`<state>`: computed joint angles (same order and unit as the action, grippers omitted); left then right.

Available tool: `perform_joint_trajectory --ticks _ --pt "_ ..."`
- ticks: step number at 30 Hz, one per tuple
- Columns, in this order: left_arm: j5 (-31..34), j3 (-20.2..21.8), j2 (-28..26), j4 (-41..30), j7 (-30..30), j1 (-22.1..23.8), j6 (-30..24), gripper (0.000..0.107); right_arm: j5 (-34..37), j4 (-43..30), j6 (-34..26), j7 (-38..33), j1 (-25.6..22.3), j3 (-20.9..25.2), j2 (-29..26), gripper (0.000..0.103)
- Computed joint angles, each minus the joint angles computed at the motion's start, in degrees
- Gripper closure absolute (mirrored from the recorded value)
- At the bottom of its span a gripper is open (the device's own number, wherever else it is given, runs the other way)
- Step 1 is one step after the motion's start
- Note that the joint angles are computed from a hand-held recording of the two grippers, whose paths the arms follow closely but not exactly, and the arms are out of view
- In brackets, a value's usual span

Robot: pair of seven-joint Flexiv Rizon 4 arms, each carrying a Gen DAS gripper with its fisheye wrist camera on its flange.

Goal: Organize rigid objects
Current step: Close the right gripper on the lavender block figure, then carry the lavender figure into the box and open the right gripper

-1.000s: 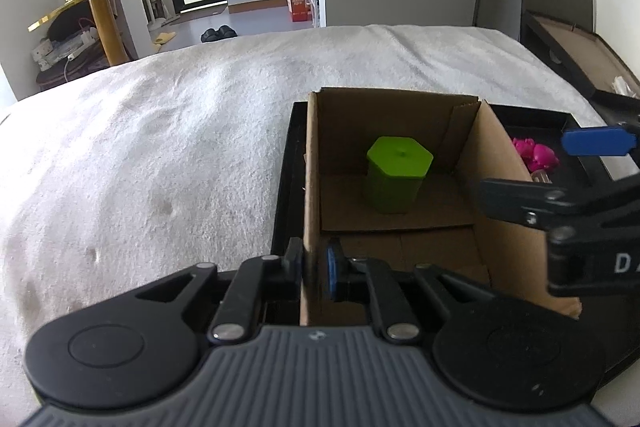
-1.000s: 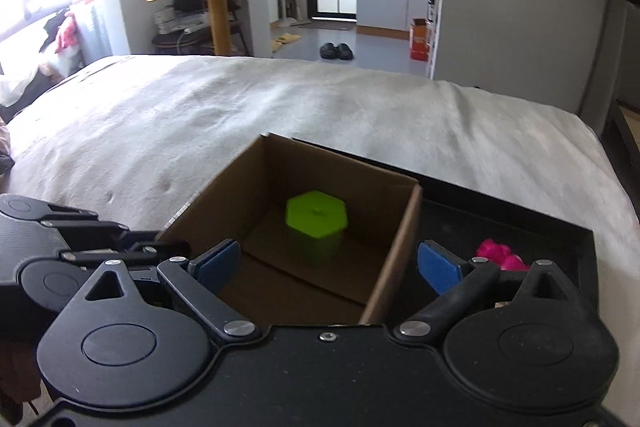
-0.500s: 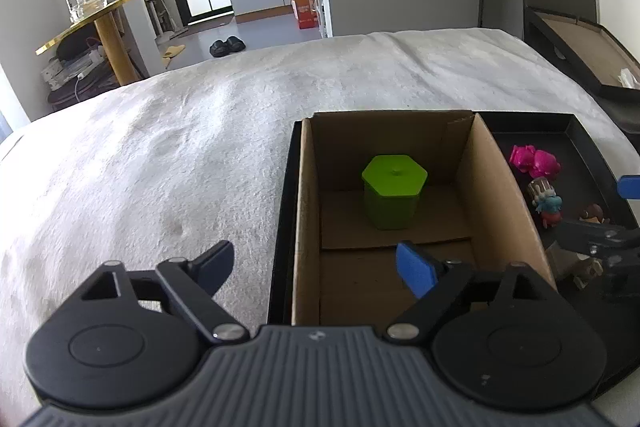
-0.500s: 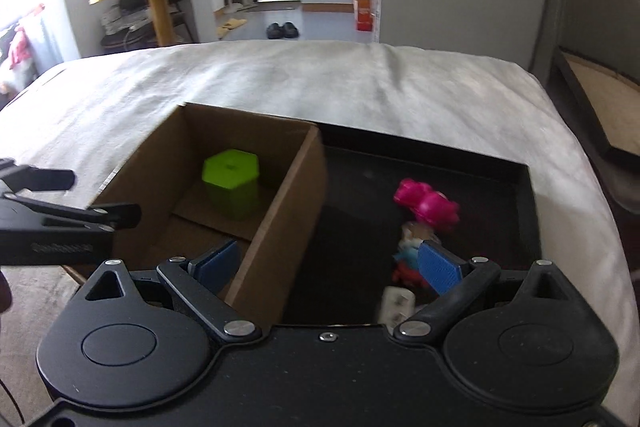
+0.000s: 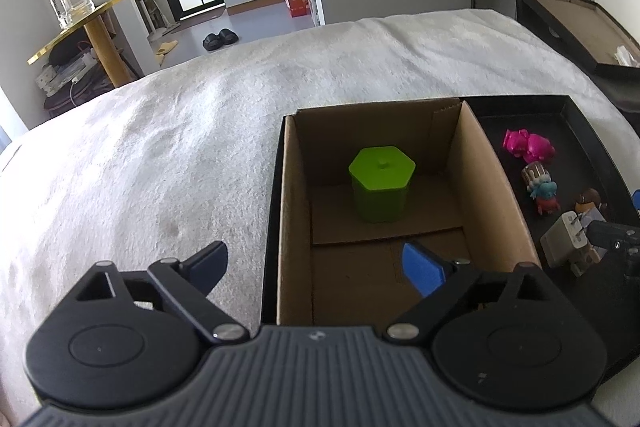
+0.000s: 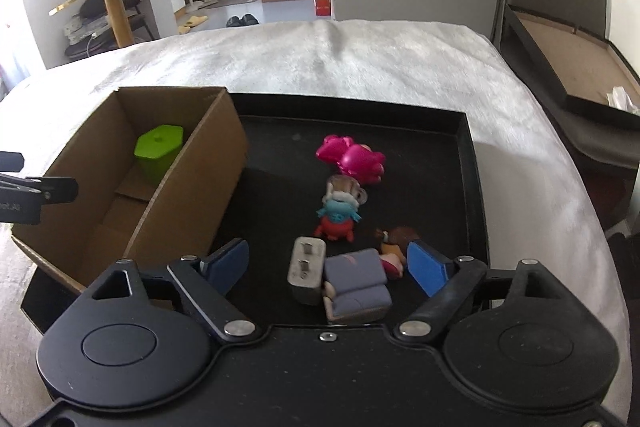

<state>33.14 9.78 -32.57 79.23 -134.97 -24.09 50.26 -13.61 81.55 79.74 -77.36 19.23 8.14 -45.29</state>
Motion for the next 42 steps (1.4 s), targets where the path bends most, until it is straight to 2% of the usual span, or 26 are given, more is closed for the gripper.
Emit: perform_joint_trajectory --ticks 4,9,13,16,18,21,30,35,42 --pt "-0.9 -0.6 -0.6 -0.7 1.7 0.4 -1.0 0.013 0.4 -0.5 -1.4 -1.0 -1.0 1.0 -0.5 0.023" --pt "-1.5 -0.8 -1.4 -1.8 3.8 0.2 -2.7 0.013 2.1 -2.8 -5.2 -2.8 -2.5 2.7 -2.0 0.034" --pt "-1.8 -0.8 -2.1 -3.0 4.7 -0.1 -4.1 0.013 3.4 -3.5 -6.0 -4.4 -2.9 3.3 -3.1 0.036" --pt "-2.0 -0.9 -2.7 -4.0 5.5 -0.1 -5.0 0.013 3.6 -4.0 -7.2 -5.2 -2.7 2.9 -3.9 0.047" --pt "-2.2 -1.0 -3.1 -4.6 6.3 -0.1 -5.5 0.013 5.6 -4.6 -7.5 -6.8 -4.4 5.4 -4.6 0.056" --pt "-2.1 -1.0 -3.2 -5.1 7.0 -0.5 -6.0 0.013 6.7 -4.0 -6.2 -8.8 -4.7 5.8 -4.4 0.057" --pt "-2.4 -0.7 -2.5 -4.2 5.9 -0.7 -4.7 0.013 9.3 -5.1 -10.0 -9.1 -4.9 6.1 -3.3 0.058" --pt "-2.8 -1.0 -2.3 -3.5 5.7 -0.2 -3.7 0.013 9.5 -4.1 -8.0 -7.9 -3.7 4.4 -2.3 0.058" --pt "-3.7 -1.0 -1.3 -1.3 4.7 0.4 0.2 0.013 7.9 -3.6 -6.4 -5.8 -2.4 3.0 -1.1 0.058"
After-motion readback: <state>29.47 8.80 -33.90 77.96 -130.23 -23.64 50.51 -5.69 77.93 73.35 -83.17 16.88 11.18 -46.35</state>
